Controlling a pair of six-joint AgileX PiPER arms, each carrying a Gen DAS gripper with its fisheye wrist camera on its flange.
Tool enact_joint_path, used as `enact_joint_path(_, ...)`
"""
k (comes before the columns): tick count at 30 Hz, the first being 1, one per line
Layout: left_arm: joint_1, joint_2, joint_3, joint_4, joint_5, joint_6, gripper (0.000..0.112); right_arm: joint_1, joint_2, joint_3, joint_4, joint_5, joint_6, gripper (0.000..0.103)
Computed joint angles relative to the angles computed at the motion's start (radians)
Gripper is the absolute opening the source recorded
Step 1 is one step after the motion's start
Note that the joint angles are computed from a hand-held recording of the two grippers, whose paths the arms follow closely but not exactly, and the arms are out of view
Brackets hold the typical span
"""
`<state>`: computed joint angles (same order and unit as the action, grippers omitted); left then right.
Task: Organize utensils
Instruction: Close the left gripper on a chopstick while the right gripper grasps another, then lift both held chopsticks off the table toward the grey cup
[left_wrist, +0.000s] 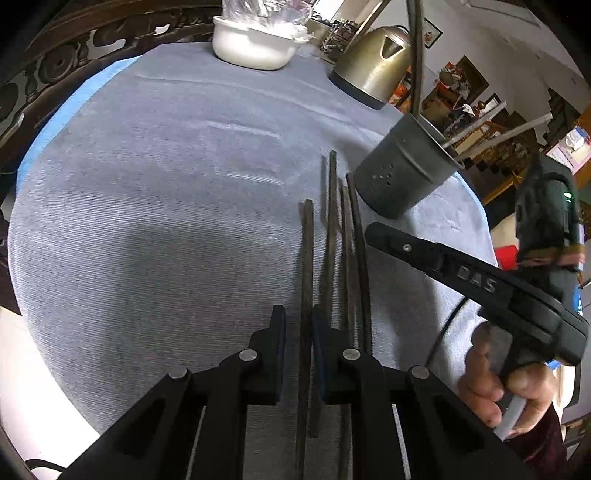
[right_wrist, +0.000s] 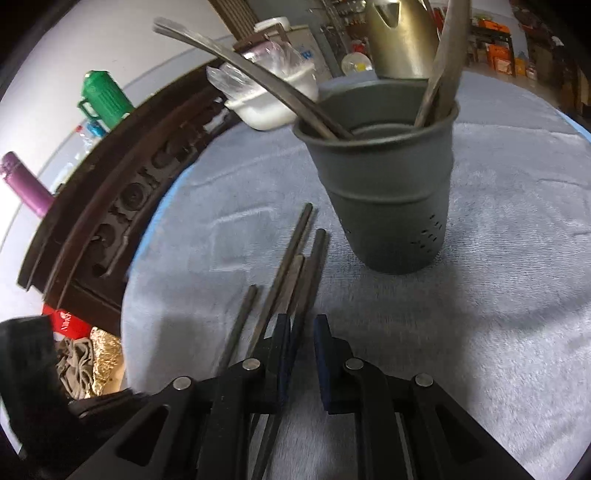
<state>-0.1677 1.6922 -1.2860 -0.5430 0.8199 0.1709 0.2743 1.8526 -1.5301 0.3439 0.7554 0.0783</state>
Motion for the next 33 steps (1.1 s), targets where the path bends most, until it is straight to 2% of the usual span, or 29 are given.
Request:
enact_joint_path(7,-0.01,0.025,-0.029,0.002,0.002,-0.029,0.015,0.034,0.047,-0.058,-0.093,0.001,0.049,0.016)
enact_joint_path(12,-0.011,0.049,-0.068,0.024,0.015,-0.055,0.015,0.049,0.064,-0.085,-0.157,0.022,0.058,0.012)
enact_joint_path(20,-0.01,0.099,-0.138,0.047,0.043,-0.082,0.015,0.045,-0.024,0.008,-0.204,0.019,0.018,0.008)
enact_joint_path(28,-0.036,0.15,-0.216,0.077,0.08,-0.102,0.015,-0.026,-0.121,0.118,-0.176,0.094,-0.044,0.008)
enact_joint_path(33,-0.055,0.169,-0.224,0.077,0.078,-0.092,0.014,-0.083,-0.131,0.118,-0.125,0.165,-0.076,0.01)
